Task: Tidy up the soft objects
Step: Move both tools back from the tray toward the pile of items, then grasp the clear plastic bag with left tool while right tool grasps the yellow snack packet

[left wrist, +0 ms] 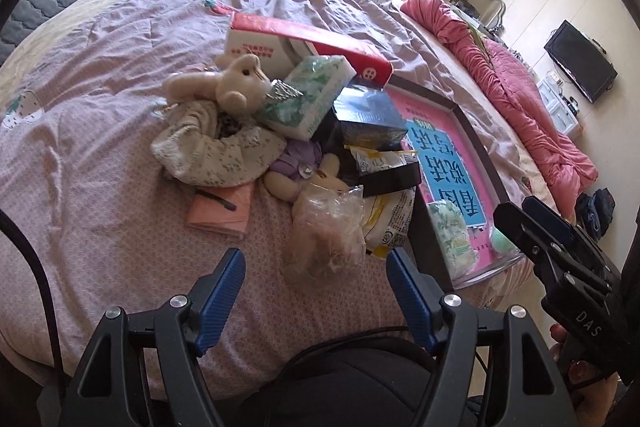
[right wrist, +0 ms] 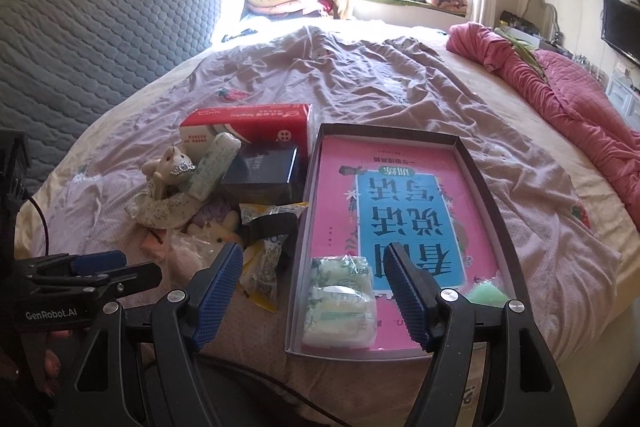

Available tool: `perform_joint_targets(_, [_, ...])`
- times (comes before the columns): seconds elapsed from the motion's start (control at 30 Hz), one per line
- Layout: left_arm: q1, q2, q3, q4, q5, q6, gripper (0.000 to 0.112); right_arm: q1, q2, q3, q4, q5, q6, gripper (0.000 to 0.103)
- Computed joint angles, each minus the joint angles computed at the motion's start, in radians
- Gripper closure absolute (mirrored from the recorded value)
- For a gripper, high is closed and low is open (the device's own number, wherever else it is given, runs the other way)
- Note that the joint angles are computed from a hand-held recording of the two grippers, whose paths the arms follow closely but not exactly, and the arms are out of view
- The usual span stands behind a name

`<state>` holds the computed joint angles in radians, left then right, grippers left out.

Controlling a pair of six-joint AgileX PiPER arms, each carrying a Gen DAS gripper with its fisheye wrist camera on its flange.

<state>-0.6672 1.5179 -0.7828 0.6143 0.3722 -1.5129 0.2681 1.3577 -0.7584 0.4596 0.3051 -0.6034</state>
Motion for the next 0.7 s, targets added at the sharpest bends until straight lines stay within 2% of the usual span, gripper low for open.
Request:
perform_joint_targets(0.23, [0.019, 0.106, -0.064, -0.054, -0.015, 0.054, 0.040, 0.017, 0.072, -0.052, 0.030, -0.009, -0.040, 0.029])
perform_joint_targets(0.37, [0.019, 0.144, -0.088, -0.065, -0.014, 0.067, 0.040, 0.012, 0.121, -0.111, 0.118, 0.031, -0.116, 0.029])
perform_joint_targets(0.5, [0.024, 0.166, -0.101, -0.043, -0.021, 0.057, 0.041, 0.025, 0.176, -0.152, 0.097, 0.057, -0.081, 0.029])
perform_joint_targets(0.7, [0.027, 0.183, -0.107, -0.033, -0.031, 0.083, 0.059, 0.079, 0.269, -0.210, -0.051, 0.064, 0.047, 0.029])
